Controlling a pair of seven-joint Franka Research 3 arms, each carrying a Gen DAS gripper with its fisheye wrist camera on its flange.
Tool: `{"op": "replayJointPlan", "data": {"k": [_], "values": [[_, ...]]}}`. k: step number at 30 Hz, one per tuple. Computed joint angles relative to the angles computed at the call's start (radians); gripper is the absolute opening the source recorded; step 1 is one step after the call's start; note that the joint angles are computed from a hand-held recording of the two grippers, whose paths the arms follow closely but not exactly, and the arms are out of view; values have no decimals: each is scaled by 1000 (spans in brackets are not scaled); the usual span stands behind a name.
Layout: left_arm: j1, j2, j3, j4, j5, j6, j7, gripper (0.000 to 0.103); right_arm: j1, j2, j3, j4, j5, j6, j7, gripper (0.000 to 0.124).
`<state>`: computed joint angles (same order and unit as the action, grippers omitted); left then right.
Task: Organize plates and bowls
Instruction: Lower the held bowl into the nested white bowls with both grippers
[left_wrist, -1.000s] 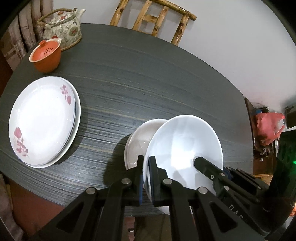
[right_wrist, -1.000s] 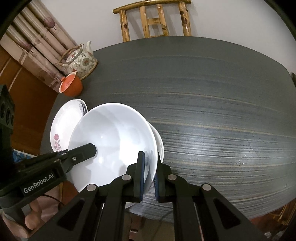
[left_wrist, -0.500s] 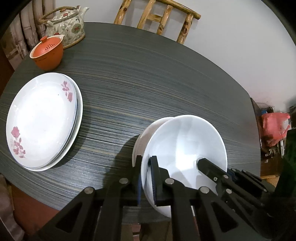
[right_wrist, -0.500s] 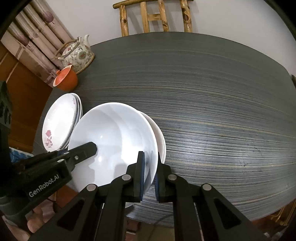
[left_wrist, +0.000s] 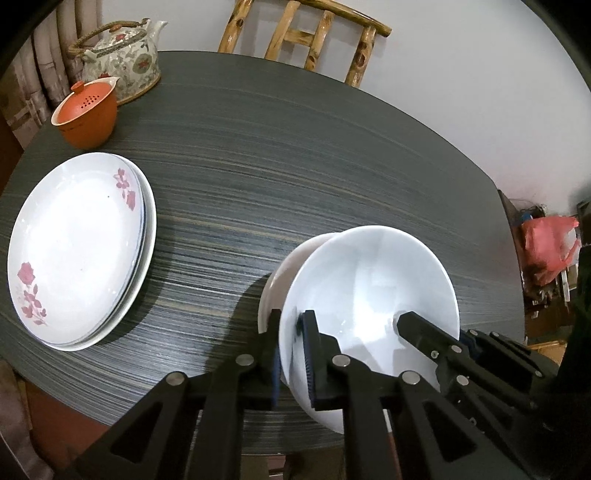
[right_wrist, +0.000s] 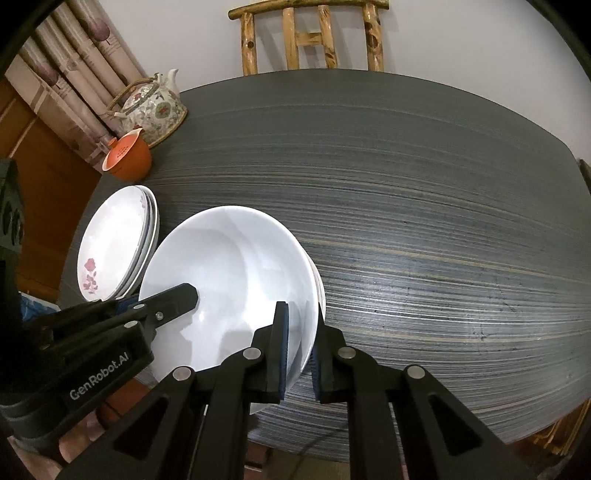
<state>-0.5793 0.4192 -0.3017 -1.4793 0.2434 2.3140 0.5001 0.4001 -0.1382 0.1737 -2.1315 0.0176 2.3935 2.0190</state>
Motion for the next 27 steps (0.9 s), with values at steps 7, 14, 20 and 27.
{"op": "replayJointPlan", "data": {"k": [7, 14, 20, 27], "values": [[-8, 14, 3, 19, 6, -19, -6, 10, -2, -2, 1, 1, -6, -6, 5, 15], [-17, 26, 10, 40, 29, -39, 1, 10, -3, 11, -3, 3, -2, -2, 8, 15], [-19, 37, 12, 58, 36, -43, 11, 10, -6, 6, -4, -7, -9, 12, 15, 15], [-59, 80, 26, 163, 74, -165, 19, 10, -5, 17, -8, -2, 3, 16, 6, 18]]}}
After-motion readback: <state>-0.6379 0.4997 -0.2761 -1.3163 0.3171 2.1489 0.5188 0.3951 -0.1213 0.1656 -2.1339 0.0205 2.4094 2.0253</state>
